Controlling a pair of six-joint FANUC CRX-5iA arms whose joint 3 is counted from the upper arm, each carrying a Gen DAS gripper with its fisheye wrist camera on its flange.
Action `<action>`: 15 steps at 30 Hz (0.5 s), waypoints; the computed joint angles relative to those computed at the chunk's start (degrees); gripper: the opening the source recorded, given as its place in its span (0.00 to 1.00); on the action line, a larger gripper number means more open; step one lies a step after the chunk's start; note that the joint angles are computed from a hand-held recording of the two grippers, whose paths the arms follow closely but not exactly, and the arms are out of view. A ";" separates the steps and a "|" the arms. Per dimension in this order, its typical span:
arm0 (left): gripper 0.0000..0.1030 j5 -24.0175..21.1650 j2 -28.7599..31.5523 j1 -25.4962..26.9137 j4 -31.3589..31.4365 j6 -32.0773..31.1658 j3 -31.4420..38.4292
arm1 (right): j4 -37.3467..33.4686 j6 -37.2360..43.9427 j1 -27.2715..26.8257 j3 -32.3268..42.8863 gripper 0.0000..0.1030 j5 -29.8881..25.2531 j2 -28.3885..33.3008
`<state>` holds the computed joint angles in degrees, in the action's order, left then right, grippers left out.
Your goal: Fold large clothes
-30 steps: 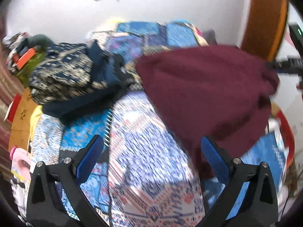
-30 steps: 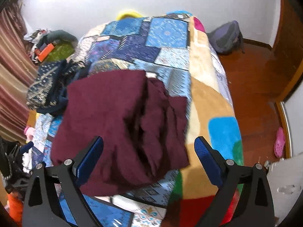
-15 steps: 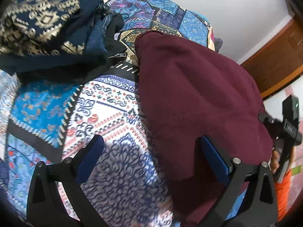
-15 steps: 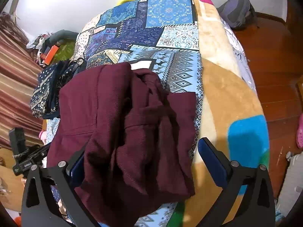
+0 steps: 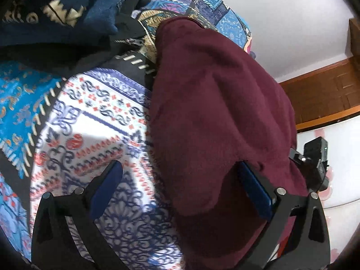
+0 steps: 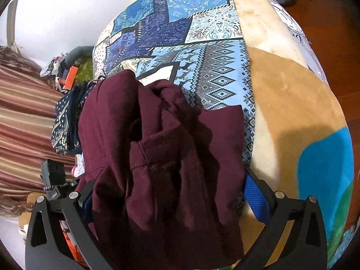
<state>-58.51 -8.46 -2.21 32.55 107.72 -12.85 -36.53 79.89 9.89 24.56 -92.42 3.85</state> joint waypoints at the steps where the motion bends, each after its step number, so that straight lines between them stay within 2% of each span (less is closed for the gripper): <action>1: 0.98 1.00 0.26 -0.08 2.74 -1.30 -0.97 | -0.08 -0.74 0.07 0.30 0.96 -0.32 0.03; 2: 0.94 1.71 0.31 -0.25 5.23 -2.71 -1.94 | -0.19 -1.04 -0.02 0.63 0.94 -0.63 0.18; 4: 0.90 3.10 0.78 -1.17 12.59 -7.16 -4.53 | 1.63 -1.42 0.91 0.84 0.84 -0.53 -0.28; 5: 0.90 3.32 1.21 -1.65 13.76 -7.45 -4.81 | 2.57 -1.61 1.50 0.87 0.81 -0.43 -0.64; 8: 0.88 4.35 1.60 -2.83 12.54 -5.42 -4.10 | 4.67 -2.58 2.84 1.12 0.65 -0.52 -1.58; 10: 0.76 4.72 1.04 -3.22 12.05 -4.23 -3.96 | 4.78 -3.62 3.14 1.43 0.52 -0.93 -2.04; 11: 0.70 4.32 0.74 -3.46 9.91 -3.15 -2.85 | 5.23 -4.09 3.56 1.63 0.49 -0.91 -2.05; 13: 0.62 2.68 0.42 -3.89 5.30 -1.02 0.23 | 7.30 -4.83 5.22 1.57 0.41 -0.54 -2.86; 15: 0.54 1.35 -0.08 -4.31 1.68 0.38 3.11 | 8.43 -5.40 6.45 1.87 0.37 -0.66 -3.40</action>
